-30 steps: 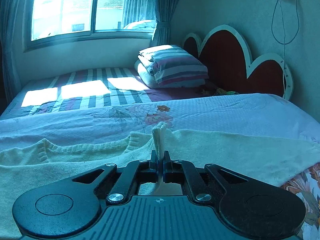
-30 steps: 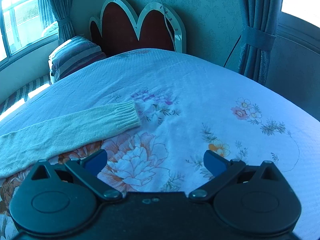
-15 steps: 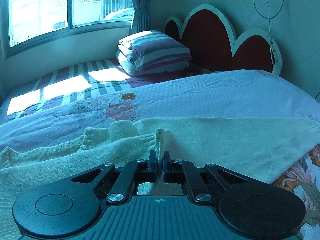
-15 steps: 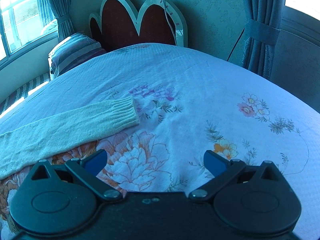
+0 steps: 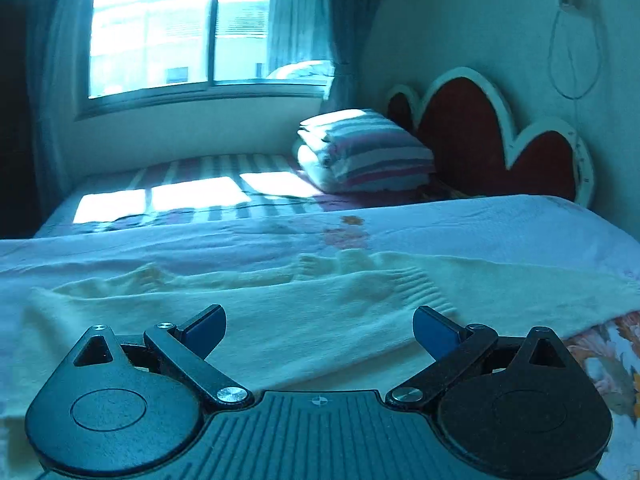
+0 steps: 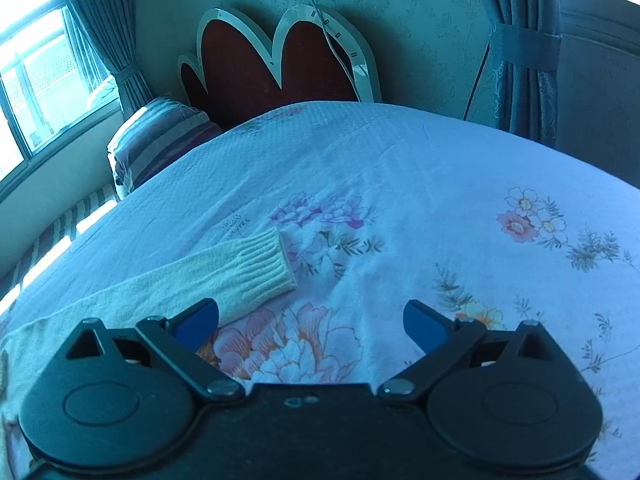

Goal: Fold small clothes
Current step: 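Reach the right tool to the other sleeve cuff and close on it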

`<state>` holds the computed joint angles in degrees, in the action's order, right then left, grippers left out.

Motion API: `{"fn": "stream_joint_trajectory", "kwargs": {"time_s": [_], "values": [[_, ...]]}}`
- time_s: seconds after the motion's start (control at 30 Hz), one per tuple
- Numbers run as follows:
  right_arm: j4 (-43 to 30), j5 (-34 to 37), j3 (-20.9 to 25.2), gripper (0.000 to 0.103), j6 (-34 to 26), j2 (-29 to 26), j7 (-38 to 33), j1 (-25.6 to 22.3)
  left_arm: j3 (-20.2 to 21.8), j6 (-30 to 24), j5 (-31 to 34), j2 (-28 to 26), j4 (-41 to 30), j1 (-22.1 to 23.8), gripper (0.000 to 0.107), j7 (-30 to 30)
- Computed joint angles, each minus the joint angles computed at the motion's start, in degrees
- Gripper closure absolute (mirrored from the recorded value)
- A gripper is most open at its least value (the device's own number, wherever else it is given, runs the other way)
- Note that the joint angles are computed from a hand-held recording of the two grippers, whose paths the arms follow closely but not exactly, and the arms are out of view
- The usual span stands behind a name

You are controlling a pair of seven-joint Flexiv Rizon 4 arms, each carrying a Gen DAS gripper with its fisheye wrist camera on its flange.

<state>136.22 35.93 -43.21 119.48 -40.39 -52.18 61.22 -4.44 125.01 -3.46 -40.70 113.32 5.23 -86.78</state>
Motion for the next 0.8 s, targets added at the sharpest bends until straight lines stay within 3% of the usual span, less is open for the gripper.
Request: {"fn": "stream_joint_trajectory", "kwargs": {"time_s": [0.07,0.17,0.27,0.33,0.4,0.43,0.53,0.57,0.63,0.7,0.73,0.77,0.8], "values": [[1.7,-8.8,6.1,0.029,6.8,1.4,8.6,-8.0,7.9,2.7,-10.0,1.1,4.5,-4.9,0.007,0.9],[-1.0,-10.1,17.9,0.03,11.8,2.6,9.2,-20.0,14.1,2.9,-24.5,1.2,8.4,-9.8,0.007,5.0],[-4.6,-10.5,30.0,0.03,16.3,2.3,7.4,-31.7,13.9,-0.6,-29.2,1.9,10.4,-7.9,0.007,4.7],[-5.9,-13.5,34.5,0.034,18.9,1.6,8.7,-36.9,13.1,-5.3,-30.3,1.8,10.5,-6.7,0.007,6.4],[-7.5,-19.8,40.2,0.05,21.9,0.0,11.3,-44.0,10.7,-2.8,-26.5,1.5,11.7,-3.5,0.007,1.9],[-8.2,-22.5,42.4,0.053,22.4,-0.7,12.7,-46.9,10.7,-2.8,-25.7,1.6,11.9,-3.2,0.007,1.5],[-10.2,-24.9,44.8,0.079,21.0,-1.4,15.5,-50.4,10.3,-1.6,-23.7,1.8,12.6,-2.2,0.007,-0.4],[-10.2,-27.0,45.1,0.097,21.3,-1.2,16.6,-51.3,10.8,-1.8,-23.7,1.9,12.8,-2.5,0.007,-0.3],[-10.2,-25.1,44.5,0.097,23.4,-0.8,14.0,-49.7,11.9,-2.5,-24.0,1.8,12.8,-3.1,0.007,0.6],[-10.3,-20.8,42.3,0.097,26.1,-1.0,9.5,-46.2,10.7,-2.4,-21.3,2.0,13.2,-0.6,0.007,-0.4],[-10.8,-18.0,41.4,0.097,23.3,-0.5,7.5,-44.9,10.1,-2.1,-19.9,2.0,13.3,0.5,0.007,-1.0],[-11.0,-17.9,40.5,0.097,17.1,0.1,9.1,-45.3,10.1,-2.2,-19.3,2.1,13.3,0.8,0.007,-1.1],[-10.7,-20.2,41.5,0.098,14.6,0.4,11.6,-47.2,10.5,-2.6,-19.3,2.4,13.5,0.6,0.007,-0.9]]}}
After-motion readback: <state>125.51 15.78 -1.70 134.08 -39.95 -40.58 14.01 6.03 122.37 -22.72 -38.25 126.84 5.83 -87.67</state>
